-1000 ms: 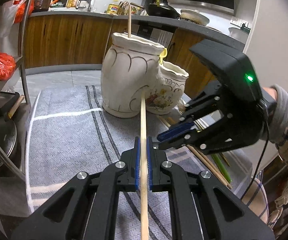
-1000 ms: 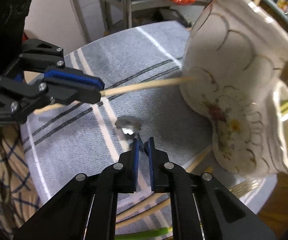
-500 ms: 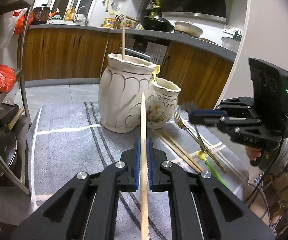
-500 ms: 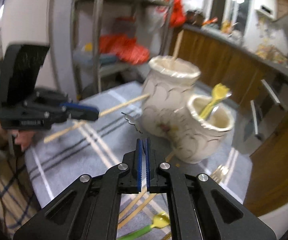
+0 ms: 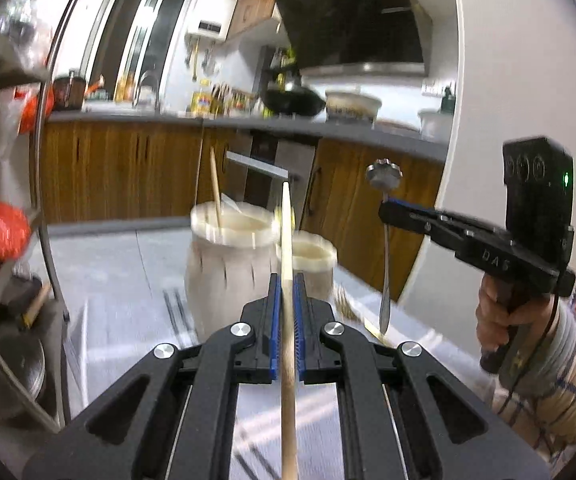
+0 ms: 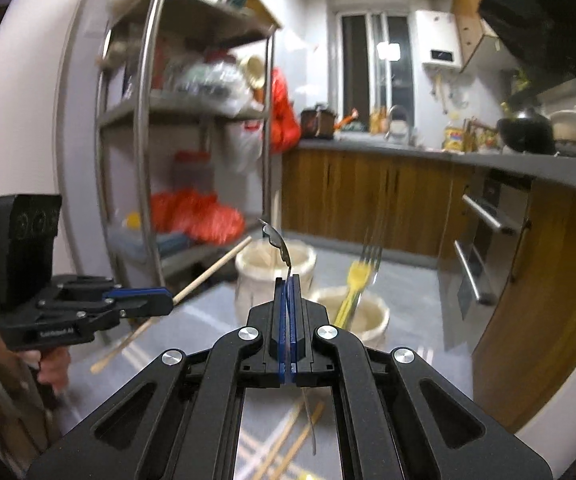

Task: Organize utensils
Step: 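Carry the chopstick over the large pot while the right tool carries the spoon over the small pot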

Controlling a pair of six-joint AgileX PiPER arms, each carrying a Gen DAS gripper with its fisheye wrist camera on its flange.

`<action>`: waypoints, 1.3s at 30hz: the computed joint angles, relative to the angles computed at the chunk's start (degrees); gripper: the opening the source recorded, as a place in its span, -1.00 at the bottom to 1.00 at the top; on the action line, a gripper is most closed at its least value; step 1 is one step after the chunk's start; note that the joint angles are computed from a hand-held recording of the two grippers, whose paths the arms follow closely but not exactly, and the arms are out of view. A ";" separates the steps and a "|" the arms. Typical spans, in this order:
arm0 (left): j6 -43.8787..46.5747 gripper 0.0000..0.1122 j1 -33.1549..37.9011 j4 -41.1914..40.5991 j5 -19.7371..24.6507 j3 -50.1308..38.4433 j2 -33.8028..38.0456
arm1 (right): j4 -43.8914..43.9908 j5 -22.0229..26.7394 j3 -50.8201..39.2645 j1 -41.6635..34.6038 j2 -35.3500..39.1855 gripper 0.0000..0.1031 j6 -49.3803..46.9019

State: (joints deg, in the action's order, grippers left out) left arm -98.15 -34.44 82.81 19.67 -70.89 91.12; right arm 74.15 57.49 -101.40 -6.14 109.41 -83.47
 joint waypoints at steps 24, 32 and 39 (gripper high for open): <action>11.19 -0.90 7.12 -1.07 3.71 -44.33 30.11 | 8.23 -4.14 -30.42 2.26 21.97 -0.96 18.69; 9.61 -0.90 5.51 0.36 2.87 -30.91 22.42 | -5.78 -4.61 -34.70 4.00 24.84 -0.96 28.75; 17.15 -0.90 4.11 -7.83 6.55 -26.85 20.65 | -13.56 -0.53 -42.51 4.47 28.97 -0.96 38.19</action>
State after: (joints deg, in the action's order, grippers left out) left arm -81.00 -30.33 74.99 26.22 -97.74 111.76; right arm 60.58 56.95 -143.90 -1.67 138.39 -45.28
